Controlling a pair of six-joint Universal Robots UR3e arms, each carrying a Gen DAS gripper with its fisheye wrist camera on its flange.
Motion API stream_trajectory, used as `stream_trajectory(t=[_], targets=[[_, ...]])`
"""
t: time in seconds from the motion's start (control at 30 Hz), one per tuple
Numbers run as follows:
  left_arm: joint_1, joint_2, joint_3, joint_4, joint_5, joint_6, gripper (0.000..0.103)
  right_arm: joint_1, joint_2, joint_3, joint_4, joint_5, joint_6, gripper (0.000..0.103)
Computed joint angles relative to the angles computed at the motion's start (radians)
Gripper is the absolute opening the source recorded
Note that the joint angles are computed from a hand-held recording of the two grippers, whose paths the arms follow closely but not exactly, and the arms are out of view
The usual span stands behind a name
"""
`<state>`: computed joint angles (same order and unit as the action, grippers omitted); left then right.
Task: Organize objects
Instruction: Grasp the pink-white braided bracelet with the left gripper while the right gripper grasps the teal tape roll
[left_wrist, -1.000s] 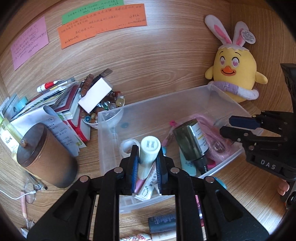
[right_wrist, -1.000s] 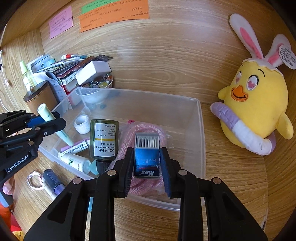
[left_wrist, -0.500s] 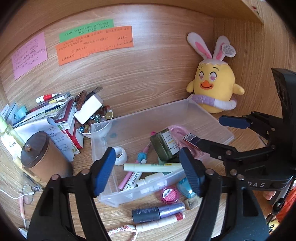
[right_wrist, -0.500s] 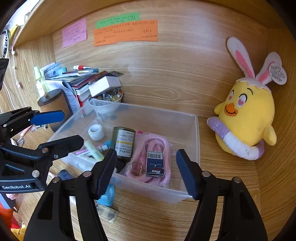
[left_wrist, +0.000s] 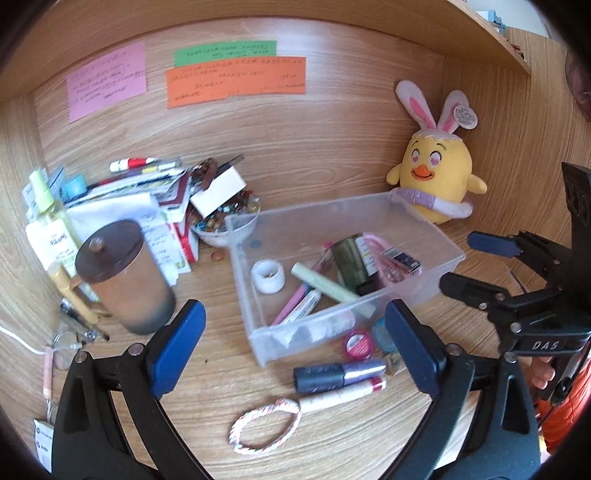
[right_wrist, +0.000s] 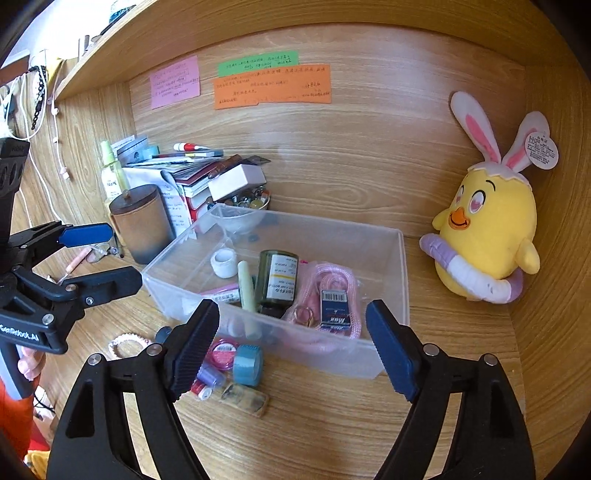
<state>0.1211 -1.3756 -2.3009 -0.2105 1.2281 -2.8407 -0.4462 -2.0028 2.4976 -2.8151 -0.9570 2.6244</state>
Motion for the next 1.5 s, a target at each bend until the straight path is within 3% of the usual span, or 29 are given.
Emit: stream_trajectory(t=[0.17,0.47,0.57,0.7,0.77,1.07,1.17,1.33,1.5], targets=[[0.092,0.046,-0.083,-0.068,-0.034,0.069,0.099,0.014,-0.001,0.034,0.016,-0.018,-0.018,0.080],[0.190,0.007,-0.185,-0.096,-0.029,0.167,0.099,0.106,0.163,0.037,-0.091,-0.105,0.024,0.079],[0.190,-0.031,-0.190,-0.079,-0.025,0.181,0.098,0.142,0.220,0.022,-0.114,-0.128,0.041,0.068],[0.168,-0.071,-0.177,-0.067,-0.028,0.207,0.079,0.194,0.294,-0.018,-0.125,-0.161,0.065,0.057],[0.149,-0.098,-0.170,-0.047,-0.019,0.208,0.076,0.214,0.322,-0.037,-0.121,-0.172,0.071,0.050],[0.120,-0.154,-0.149,-0.024,-0.018,0.224,0.043,0.261,0.416,-0.090,-0.137,-0.204,0.108,0.021],[0.122,-0.156,-0.156,-0.002,-0.017,0.222,0.026,0.263,0.420,-0.084,-0.151,-0.203,0.112,0.017],[0.140,-0.128,-0.193,0.032,-0.013,0.216,0.022,0.248,0.385,-0.050,-0.170,-0.187,0.101,0.016],[0.191,-0.038,-0.211,-0.014,-0.058,0.223,0.022,0.196,0.306,-0.012,-0.129,-0.136,0.069,0.016]])
